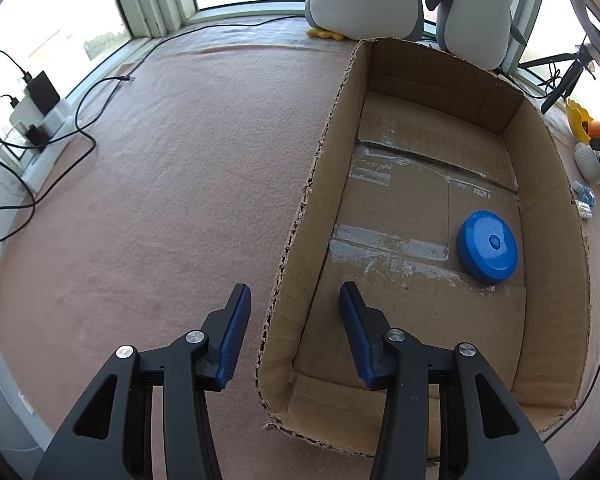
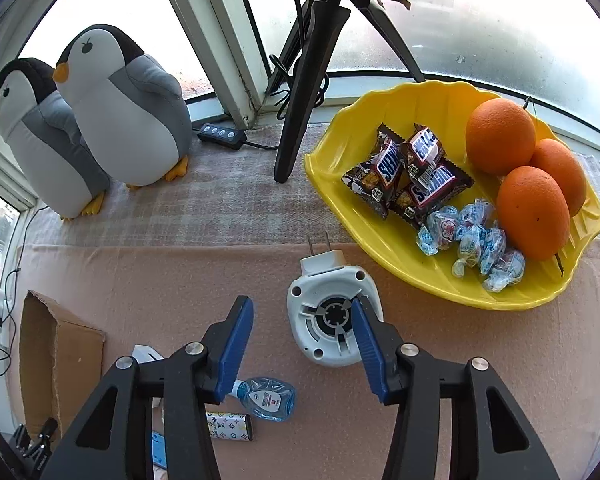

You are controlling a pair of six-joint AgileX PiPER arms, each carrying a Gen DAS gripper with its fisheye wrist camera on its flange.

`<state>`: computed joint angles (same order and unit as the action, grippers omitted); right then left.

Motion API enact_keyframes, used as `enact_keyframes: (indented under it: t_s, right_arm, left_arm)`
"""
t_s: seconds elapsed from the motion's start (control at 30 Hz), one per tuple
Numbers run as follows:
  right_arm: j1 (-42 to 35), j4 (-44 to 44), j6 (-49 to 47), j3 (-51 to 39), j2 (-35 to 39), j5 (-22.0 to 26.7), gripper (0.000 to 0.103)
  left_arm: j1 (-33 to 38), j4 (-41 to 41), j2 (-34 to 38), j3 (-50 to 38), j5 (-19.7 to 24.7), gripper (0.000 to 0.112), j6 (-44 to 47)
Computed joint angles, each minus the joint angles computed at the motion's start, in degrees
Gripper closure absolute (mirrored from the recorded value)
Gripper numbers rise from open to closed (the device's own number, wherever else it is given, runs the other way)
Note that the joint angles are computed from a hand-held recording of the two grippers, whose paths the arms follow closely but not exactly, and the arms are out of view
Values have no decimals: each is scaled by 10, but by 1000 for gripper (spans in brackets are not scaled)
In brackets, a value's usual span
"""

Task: Organize rigid objects
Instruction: 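Move the right tool to the white speaker and grasp it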

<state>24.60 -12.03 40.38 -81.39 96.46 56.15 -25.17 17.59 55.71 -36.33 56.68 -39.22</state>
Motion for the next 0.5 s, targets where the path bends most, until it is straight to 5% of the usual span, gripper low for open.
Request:
enact_keyframes:
  t_s: [0.5]
  right_arm:
    - [9,-9,-18,-18,44,19,67]
  left_arm:
    - [-5,3,-1,1,1,67,-7]
